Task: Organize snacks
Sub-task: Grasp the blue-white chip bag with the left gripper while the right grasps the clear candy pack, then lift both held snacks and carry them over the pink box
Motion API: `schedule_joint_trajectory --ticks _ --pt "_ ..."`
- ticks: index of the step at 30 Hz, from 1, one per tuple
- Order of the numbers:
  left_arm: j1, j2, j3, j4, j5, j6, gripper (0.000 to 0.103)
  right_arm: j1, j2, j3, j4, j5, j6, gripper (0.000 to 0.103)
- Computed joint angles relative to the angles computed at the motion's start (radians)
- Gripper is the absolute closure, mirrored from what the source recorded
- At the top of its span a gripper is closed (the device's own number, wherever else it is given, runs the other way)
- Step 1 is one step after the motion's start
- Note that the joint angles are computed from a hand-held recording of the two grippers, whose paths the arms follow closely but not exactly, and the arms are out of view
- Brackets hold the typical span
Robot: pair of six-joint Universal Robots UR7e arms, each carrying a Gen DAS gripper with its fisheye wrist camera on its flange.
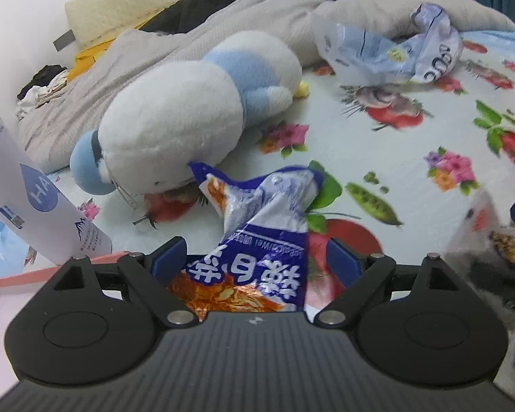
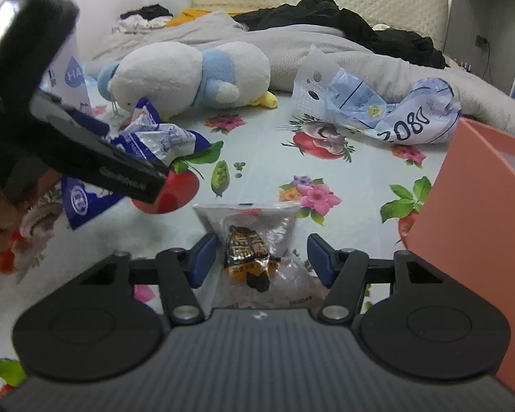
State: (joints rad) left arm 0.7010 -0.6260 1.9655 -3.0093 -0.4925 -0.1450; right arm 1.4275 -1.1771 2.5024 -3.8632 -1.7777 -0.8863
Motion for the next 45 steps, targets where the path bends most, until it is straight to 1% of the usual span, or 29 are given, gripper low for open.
schedule_joint_trajectory --ticks 3,4,5,6,7,9,11,14,17,19,24,29,30,33,35,40,45 --pt "0.007 0.012 0.001 -0.030 0.006 0.012 0.013 0.009 0.017 -0.008 -0.002 -0.027 -0.014 0.051" --pt "0.008 0.009 0.005 -0.035 -0.001 0.005 0.017 0.012 0.023 -0.010 -0.007 -0.036 -0.013 0.055" --pt "0.008 0.006 0.009 -0.038 -0.008 -0.004 0.019 0.014 0.023 -0.010 -0.010 -0.040 -0.011 0.056" --pt "0.007 0.003 0.014 -0.040 -0.009 -0.013 0.026 0.019 0.024 -0.009 -0.012 -0.049 -0.012 0.057" --pt "0.002 0.003 0.017 -0.035 0.000 -0.022 0.030 0.023 0.022 -0.007 -0.011 -0.054 -0.013 0.058" --pt "-0.008 0.002 0.026 -0.037 0.007 -0.016 0.035 0.028 0.014 -0.002 -0.003 -0.063 -0.014 0.058" --pt "-0.021 -0.004 0.038 -0.034 0.003 -0.019 0.043 0.032 0.004 0.006 0.007 -0.071 -0.012 0.059" --pt "-0.040 -0.017 0.058 -0.020 0.000 -0.028 0.049 0.040 -0.017 0.020 0.024 -0.085 -0.006 0.060" --pt "-0.061 -0.040 0.077 0.024 -0.013 -0.086 0.055 0.049 -0.039 0.037 0.038 -0.104 0.015 0.060" --pt "-0.076 -0.059 0.090 0.057 -0.027 -0.129 0.059 0.050 -0.069 0.053 0.070 -0.107 0.035 0.061" --pt "-0.132 -0.112 0.137 0.152 -0.054 -0.272 0.063 0.063 -0.136 0.096 0.116 -0.125 0.049 0.062" --pt "-0.206 -0.170 0.190 0.260 -0.085 -0.459 0.065 0.065 -0.240 0.143 0.201 -0.124 0.077 0.066" --pt "-0.221 -0.182 0.203 0.266 -0.094 -0.490 0.065 0.068 -0.277 0.152 0.240 -0.128 0.091 0.079" --pt "-0.276 -0.216 0.239 0.293 -0.120 -0.591 0.066 0.068 -0.369 0.180 0.330 -0.133 0.135 0.079" --pt "-0.314 -0.235 0.256 0.332 -0.134 -0.657 0.066 0.059 -0.414 0.200 0.368 -0.123 0.146 0.080" --pt "-0.411 -0.286 0.299 0.418 -0.181 -0.830 0.066 0.060 -0.527 0.268 0.397 -0.129 0.134 0.080" --pt "-0.516 -0.335 0.331 0.520 -0.216 -1.017 0.066 0.067 -0.699 0.306 0.512 -0.125 0.141 0.080"
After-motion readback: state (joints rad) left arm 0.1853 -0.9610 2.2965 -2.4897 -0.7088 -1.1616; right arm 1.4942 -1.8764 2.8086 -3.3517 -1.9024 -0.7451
